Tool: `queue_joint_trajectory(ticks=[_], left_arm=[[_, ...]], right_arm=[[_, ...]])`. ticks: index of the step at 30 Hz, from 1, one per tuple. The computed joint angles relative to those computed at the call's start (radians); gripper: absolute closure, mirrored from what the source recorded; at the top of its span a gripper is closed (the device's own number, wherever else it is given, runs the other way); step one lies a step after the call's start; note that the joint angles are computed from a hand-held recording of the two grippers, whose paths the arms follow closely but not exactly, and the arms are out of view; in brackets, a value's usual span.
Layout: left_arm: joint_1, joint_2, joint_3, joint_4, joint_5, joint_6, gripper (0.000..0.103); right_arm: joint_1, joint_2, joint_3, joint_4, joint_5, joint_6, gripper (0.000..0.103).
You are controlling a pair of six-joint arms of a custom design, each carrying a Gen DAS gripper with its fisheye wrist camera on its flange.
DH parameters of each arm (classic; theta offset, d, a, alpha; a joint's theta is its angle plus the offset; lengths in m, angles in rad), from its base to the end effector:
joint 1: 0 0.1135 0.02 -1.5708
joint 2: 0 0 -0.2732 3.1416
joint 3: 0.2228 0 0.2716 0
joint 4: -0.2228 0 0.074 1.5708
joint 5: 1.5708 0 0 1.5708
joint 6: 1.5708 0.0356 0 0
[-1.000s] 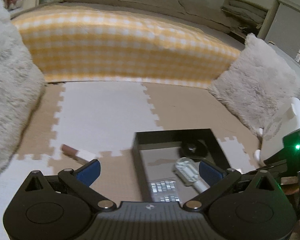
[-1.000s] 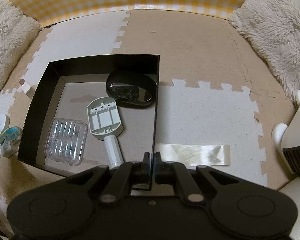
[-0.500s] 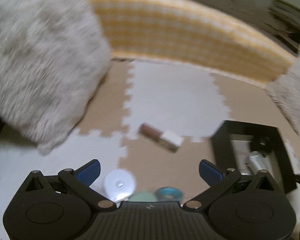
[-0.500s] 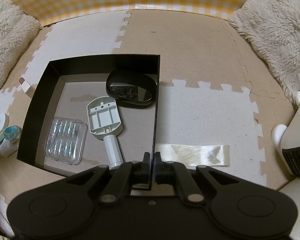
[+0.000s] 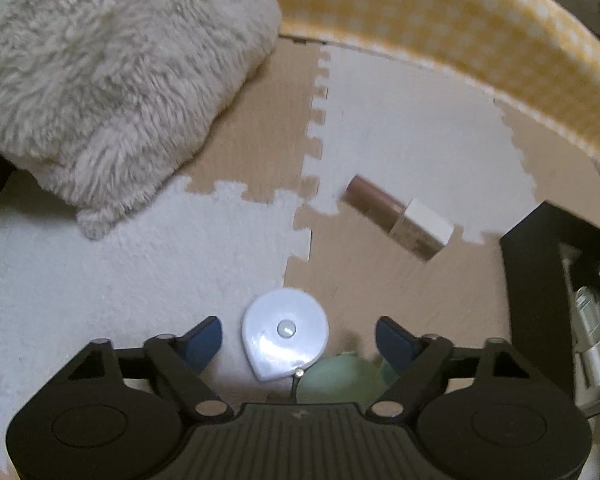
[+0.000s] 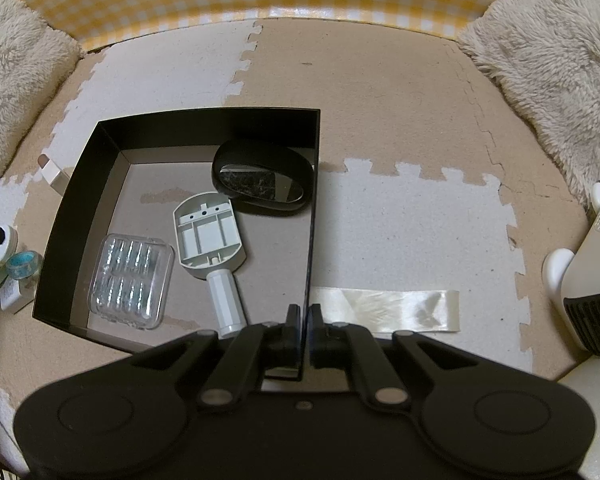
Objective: Organize rigid objects
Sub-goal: 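Move the left tool to the white round tape measure and grasp it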
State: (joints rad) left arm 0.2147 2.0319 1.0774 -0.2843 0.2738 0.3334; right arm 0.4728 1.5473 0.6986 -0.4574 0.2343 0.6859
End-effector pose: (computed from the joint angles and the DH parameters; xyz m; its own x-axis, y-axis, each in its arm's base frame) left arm 0.3723 0.0713 0.0743 -0.9118 0.1237 -0.3916 0.1898 0.9725 -0.1349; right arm 0.2371 0.1120 0.1227 -0.9112 0.2259 -0.3444 0.2433 0.9699 -0.0077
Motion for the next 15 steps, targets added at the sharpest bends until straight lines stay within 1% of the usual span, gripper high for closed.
queue_joint_trajectory(ticks=[2, 5, 11, 15], left_arm=[[-0.005, 0.015, 0.005, 0.0, -0.016, 0.008, 0.029], [-0.01, 0.028, 0.005, 0.016, -0.037, 0.004, 0.034], [-0.014, 0.052, 0.012, 0.042, -0.049, 0.001, 0.036], [-0.018, 0.066, 0.011, 0.079, -0.061, 0.034, 0.041]], right_arm=[[0.0, 0.003, 0.001, -0.001, 0.0, -0.002, 0.099], [-0.002, 0.003, 0.001, -0.001, -0.001, -0.002, 0.099], [-0.008, -0.006, -0.003, 0.004, -0.006, 0.003, 0.099], [-0.024, -0.053, -0.029, 0.029, -0.008, 0.02, 0.1]])
